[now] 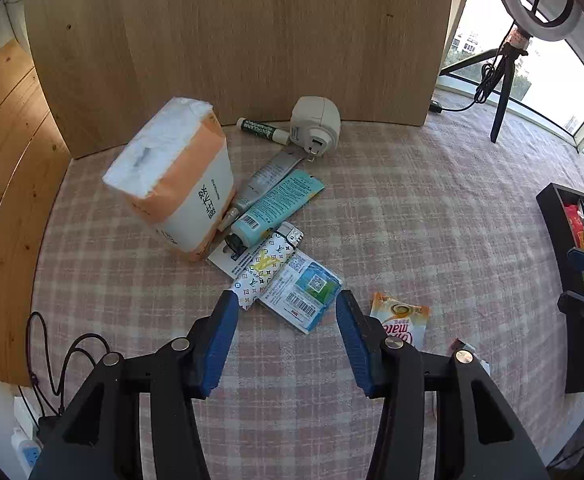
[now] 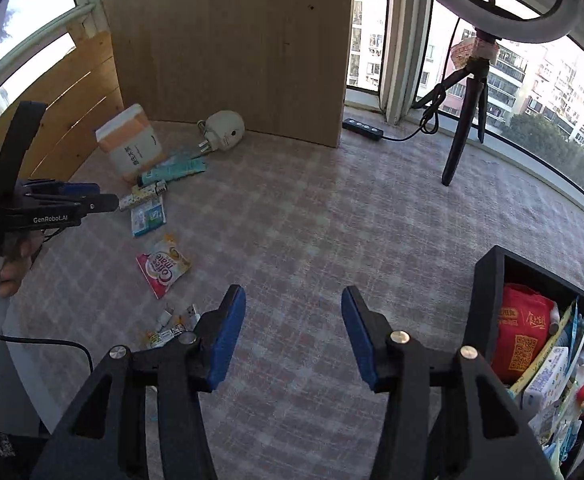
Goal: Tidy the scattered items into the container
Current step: 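Grasp the patterned lighter with the left tool while the right tool grasps the Coffee-mate packet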
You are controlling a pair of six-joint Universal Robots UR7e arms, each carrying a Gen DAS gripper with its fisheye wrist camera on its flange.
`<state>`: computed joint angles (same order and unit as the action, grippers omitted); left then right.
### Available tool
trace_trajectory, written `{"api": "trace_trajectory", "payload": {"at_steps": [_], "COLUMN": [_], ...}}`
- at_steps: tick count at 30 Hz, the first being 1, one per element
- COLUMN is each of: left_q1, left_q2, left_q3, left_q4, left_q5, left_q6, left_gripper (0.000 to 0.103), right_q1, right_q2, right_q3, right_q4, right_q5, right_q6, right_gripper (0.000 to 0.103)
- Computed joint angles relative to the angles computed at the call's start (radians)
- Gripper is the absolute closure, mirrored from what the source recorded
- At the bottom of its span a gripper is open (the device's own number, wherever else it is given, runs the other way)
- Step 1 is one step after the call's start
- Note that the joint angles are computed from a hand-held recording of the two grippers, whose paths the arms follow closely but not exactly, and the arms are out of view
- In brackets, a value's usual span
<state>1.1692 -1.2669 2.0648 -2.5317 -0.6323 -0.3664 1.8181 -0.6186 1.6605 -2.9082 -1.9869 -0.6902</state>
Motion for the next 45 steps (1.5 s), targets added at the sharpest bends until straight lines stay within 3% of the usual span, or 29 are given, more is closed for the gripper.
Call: {"api": "trace_trajectory", "payload": {"at_steps": [6, 11, 19, 29, 33, 36, 40, 45], "left_q1": [0.046, 0.078, 0.120, 0.138, 0.134, 0.133, 0.130, 0.125], "left_q2": [0.035, 0.073, 0.091, 0.112, 0.109, 0.102, 0.098, 0.097], "left_q3": [-0.056, -0.099, -0.125, -0.130, -0.125, -0.113, -0.097, -0.085], "left_q4": [0.012, 0.046, 0.048, 0.030, 0.023, 0.010, -0.007, -0.016], "left_q5": [-0.055, -0.063, -0.101, -0.121, -0.125, -0.133, -0.135, -0.136], "left_q6": [0.154, 0.192, 0.228, 0.255, 0.261, 0.260, 0.278, 0.284], "left_gripper": [0.054, 0.054, 0.056, 0.064, 0.079, 0.081, 0.081, 0.081], "right_q1": [0.044, 0.057, 0.063, 0.065, 0.068, 0.075, 0.080, 0.077], "right_q2": [0.104, 0.172, 0.248, 0.311, 0.322, 0.331, 0.330, 0.319], "right_q3": [-0.068, -0.142, -0.212, -0.275, -0.281, -0.292, -0.292, -0.296], "right_q4": [0.105, 0.206, 0.266, 0.299, 0.292, 0.291, 0.288, 0.312], "right_q5": [-0.012, -0.017, -0.039, -0.058, -0.063, -0.077, -0.079, -0.077], "right_q6": [-0.074, -0.088, -0.129, -0.162, -0.192, -0.189, -0.166, -0.133], "right_gripper": [0.048, 0.047, 0.046, 0.046, 0.044, 0.044, 0.062, 0.072]}}
